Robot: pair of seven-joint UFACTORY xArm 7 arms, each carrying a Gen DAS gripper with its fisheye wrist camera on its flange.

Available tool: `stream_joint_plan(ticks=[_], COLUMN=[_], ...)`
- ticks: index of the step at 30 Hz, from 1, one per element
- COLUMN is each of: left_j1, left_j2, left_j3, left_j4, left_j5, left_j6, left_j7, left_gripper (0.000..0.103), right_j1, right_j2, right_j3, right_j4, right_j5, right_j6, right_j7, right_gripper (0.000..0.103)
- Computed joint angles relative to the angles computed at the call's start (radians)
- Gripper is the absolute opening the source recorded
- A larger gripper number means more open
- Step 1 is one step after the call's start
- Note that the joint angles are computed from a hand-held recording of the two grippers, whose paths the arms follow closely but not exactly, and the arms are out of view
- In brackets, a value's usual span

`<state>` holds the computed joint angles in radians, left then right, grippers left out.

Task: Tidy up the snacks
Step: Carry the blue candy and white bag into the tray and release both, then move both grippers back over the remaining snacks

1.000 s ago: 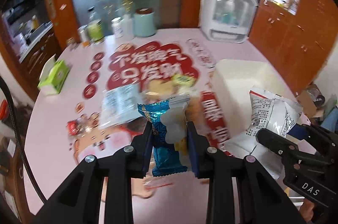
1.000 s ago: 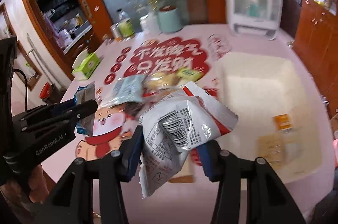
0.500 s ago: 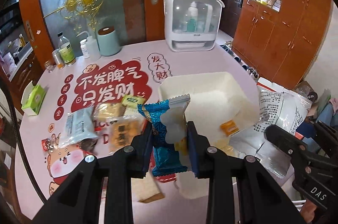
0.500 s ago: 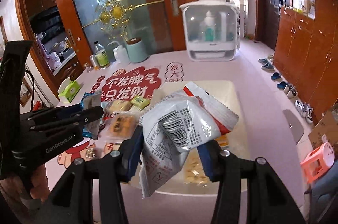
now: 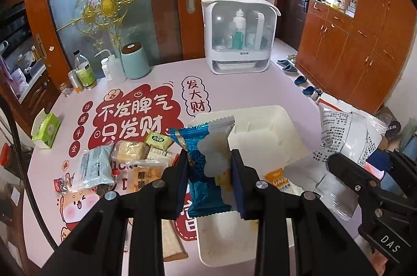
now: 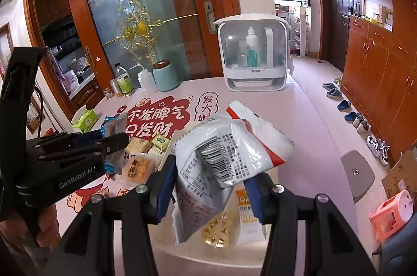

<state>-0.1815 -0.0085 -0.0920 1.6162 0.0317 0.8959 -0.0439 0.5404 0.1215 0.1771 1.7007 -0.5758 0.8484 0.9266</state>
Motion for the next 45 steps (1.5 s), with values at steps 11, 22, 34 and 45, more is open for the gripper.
stream_joint_plan(ticks=[11,22,34,45], left_j1=[-0.017,-0.041,-0.039,-0.026], left_j2=[0.08,0.169,0.208,0.154], left_j3=[-0.001,0.006,0.018,0.016], left_j4=[0.096,0.191,0.218,0.146], left_j5=[0.047,0.067,0.06,0.055], left_j6=[0.007,0.055,0.113,0.097], left_j7=[-0.04,-0.056,-0.061,-0.052], left_gripper=[0.029,0.032,0.097,0.097], right_j1=[0.007,0.033,0.012,0.006], right_j2=[0.061,0.133,0.15,0.139], right_j3=[-0.03,-0.069,-0.09,-0.079], right_j4=[0.093,0.198,0.197,0.175], right_j5=[-0.023,-0.047,0.033,0.079], right_j6=[0.024,0.074,0.095,0.117], right_j7=[-0.059,-0.1,-0.108,-0.097], right_gripper=[0.051,0.055,0.079,0.08])
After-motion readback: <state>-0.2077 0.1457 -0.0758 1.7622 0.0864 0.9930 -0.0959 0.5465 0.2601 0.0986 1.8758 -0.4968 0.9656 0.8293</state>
